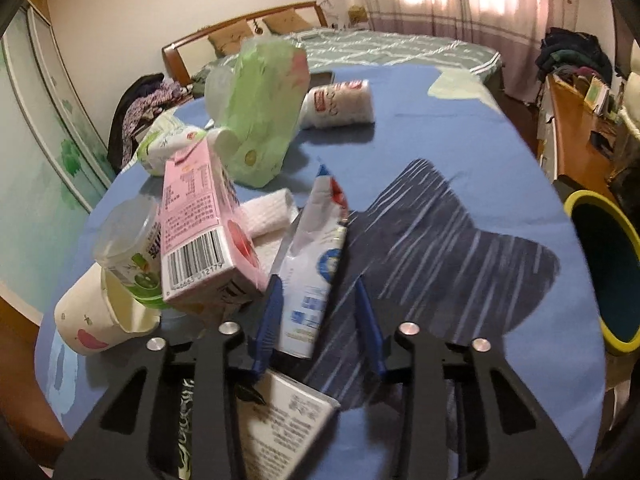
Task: Collect trash
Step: 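Grasp the blue-white wrapper with the right gripper, then carry the wrapper over the yellow bin and open the right gripper while the left gripper approaches the printed box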
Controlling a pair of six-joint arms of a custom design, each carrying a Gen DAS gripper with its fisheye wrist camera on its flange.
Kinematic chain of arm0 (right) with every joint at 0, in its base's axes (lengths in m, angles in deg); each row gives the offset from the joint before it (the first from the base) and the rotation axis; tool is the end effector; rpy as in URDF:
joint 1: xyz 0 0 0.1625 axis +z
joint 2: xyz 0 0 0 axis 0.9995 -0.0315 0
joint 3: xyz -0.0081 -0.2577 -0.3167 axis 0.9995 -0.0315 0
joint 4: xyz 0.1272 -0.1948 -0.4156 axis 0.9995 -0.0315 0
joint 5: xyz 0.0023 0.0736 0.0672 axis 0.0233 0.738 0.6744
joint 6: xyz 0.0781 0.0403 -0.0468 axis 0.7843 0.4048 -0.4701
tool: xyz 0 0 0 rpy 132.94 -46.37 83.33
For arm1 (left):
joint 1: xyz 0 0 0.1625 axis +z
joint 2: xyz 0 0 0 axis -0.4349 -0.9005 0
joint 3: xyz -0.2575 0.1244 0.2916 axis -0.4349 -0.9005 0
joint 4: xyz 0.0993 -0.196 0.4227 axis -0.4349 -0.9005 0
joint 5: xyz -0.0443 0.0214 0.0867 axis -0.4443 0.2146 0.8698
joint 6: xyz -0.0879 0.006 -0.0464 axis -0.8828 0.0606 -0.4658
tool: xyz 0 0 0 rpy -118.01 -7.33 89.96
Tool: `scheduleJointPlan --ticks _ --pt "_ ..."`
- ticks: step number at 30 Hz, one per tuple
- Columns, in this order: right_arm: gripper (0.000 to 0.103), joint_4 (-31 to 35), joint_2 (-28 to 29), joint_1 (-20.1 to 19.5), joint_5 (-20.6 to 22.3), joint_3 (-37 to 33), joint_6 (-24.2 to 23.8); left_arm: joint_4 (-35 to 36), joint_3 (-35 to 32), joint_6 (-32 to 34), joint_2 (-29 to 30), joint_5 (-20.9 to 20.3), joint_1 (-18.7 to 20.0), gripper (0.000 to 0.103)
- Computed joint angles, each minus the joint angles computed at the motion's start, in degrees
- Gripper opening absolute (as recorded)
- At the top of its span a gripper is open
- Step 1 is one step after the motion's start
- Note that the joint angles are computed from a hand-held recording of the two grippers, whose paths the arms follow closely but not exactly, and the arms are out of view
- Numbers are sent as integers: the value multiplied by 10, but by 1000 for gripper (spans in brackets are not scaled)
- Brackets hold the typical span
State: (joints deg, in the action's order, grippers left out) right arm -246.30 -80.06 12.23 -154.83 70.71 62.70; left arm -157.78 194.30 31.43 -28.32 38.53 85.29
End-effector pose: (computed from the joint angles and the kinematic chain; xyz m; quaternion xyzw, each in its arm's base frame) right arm 0.2240 -0.7161 -0.0379 0.2012 -0.9152 0.2564 0.2369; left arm -0.0603 -0.5311 0.2333 0.0906 0.8094 -0.4484 0.3683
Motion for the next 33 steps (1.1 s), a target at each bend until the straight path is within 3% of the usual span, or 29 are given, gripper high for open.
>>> scheduleJointPlan --ticks 8,15,20,27,33 --pt "4 -36 -9 1 17 14 -4 -1 -1 0 6 -4 0 99" --pt "4 -85 -32 -7 21 39 -2 0 -2 10 11 -18 -3 99" --pt "4 -131 -51 -22 -8 51 3 11 0 13 19 -39 -8 99" --pt "5 -210 -71 -56 -87 43 7 55 -9 1 48 -74 -12 99" --pt "6 -217 -67 -85 -154 13 18 106 -27 -10 79 -104 -9 99"
